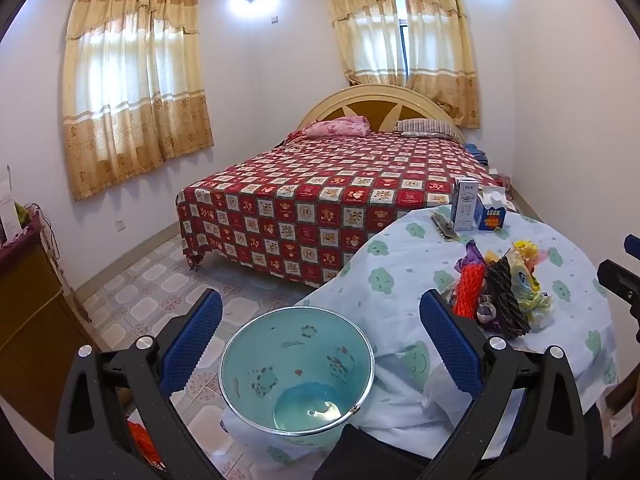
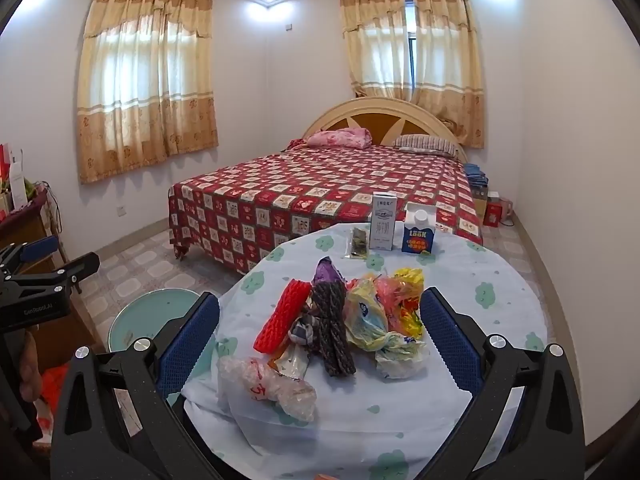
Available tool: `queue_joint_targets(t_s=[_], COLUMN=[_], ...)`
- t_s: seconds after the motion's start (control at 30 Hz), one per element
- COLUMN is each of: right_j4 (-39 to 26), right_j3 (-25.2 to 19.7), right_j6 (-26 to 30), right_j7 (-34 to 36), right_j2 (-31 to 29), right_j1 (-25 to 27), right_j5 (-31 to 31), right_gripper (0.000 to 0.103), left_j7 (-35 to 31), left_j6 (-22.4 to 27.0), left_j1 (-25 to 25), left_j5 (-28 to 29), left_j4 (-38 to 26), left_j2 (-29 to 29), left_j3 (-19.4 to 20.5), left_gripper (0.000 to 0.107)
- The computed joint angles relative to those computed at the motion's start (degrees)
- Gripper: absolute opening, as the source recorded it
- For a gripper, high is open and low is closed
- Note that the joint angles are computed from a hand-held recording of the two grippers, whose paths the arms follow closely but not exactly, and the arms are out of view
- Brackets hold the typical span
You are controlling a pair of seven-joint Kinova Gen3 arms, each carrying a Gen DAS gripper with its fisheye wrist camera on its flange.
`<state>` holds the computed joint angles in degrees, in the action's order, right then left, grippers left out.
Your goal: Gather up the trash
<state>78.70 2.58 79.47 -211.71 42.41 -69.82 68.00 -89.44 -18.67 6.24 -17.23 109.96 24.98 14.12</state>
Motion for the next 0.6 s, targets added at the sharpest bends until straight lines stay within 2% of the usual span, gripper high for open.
queue_joint_targets(t_s=[0.47, 0.6], right_j4=[-1.43, -0.32], right_j3=[0.2, 0.39], right_j6=[0.21, -0.44], right_j7=[0.62, -0.05], right_j2=[1.02, 0.37], right_j1=[-0.36, -0.22], right_j5=[-0.54, -0.43], right_gripper=[0.099, 0.098], left_j7=[-0.01, 0.84], left_j6=[-0.16, 0.59], left_j1=[0.35, -1.46], left_j5=[0.19, -1.41], left_j4=[0.06, -0.77], left_j2=[-0.05, 0.16], left_j3=[-0.36, 1.05], left_gripper=[0.097, 0.097])
